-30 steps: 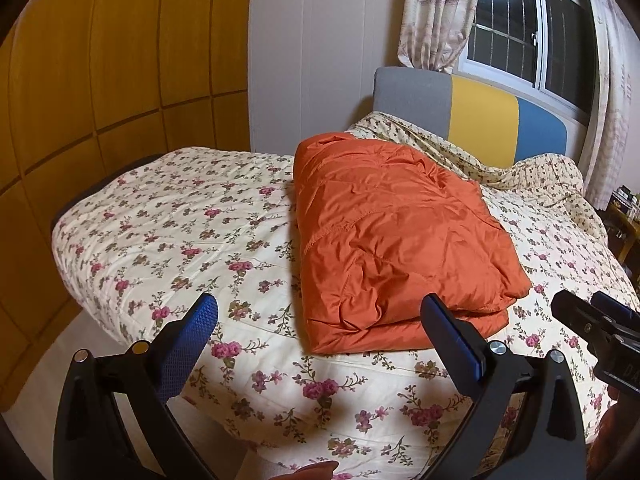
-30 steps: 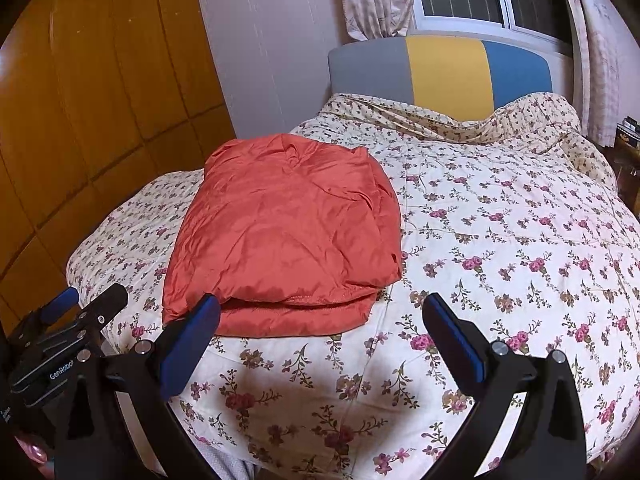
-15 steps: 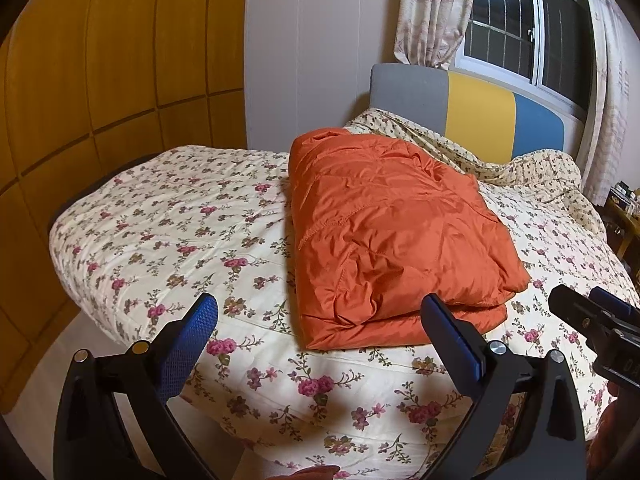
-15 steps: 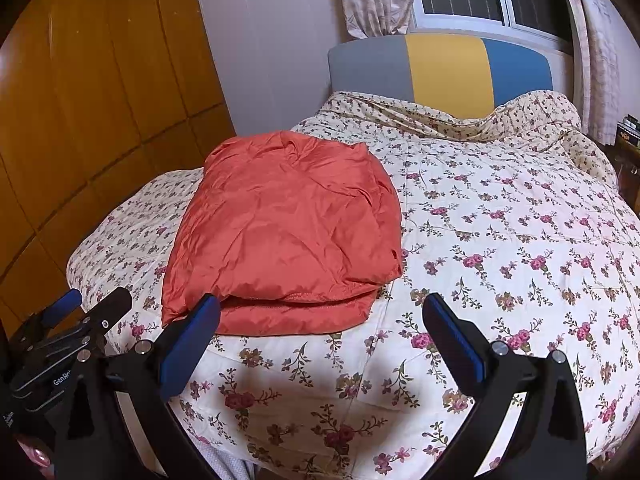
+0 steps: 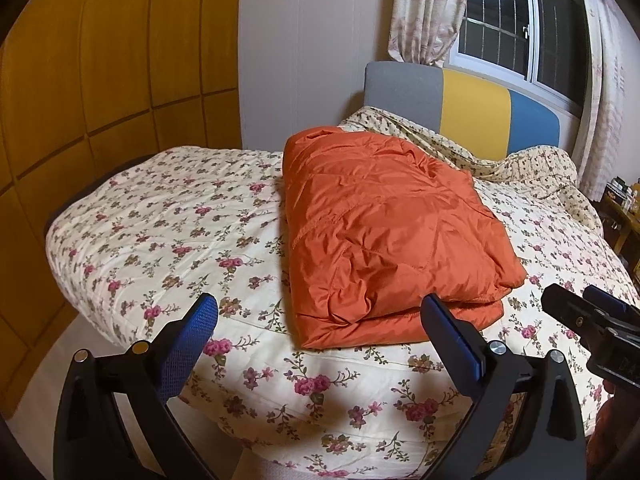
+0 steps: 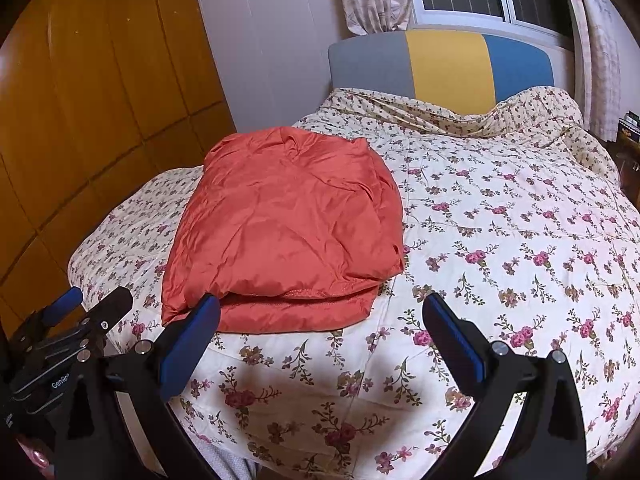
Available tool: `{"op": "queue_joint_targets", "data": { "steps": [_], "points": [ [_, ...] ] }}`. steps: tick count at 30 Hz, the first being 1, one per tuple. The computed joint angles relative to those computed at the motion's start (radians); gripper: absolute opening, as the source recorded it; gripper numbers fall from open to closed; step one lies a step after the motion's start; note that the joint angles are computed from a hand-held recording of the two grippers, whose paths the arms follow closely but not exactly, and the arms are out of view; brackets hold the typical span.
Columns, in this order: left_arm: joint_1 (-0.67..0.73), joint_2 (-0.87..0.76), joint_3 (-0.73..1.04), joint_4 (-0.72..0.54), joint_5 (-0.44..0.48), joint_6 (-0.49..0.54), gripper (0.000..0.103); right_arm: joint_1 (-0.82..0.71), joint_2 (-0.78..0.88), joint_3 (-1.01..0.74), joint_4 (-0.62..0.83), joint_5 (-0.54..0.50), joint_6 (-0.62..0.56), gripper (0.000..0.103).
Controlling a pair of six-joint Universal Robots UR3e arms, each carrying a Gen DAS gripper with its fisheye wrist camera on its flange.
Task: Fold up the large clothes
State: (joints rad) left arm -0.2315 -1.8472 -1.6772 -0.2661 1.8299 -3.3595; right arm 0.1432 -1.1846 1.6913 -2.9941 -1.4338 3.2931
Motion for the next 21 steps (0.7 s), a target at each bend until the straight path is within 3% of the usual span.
{"op": "queue_joint_targets", "data": {
  "steps": [21],
  "points": [
    [-0.001, -0.015, 0.018, -0.015, -0.042, -0.010, 0.100, -0.014, 0.023, -0.022, 0.026, 0.023, -0.004, 0.101]
  ]
}}
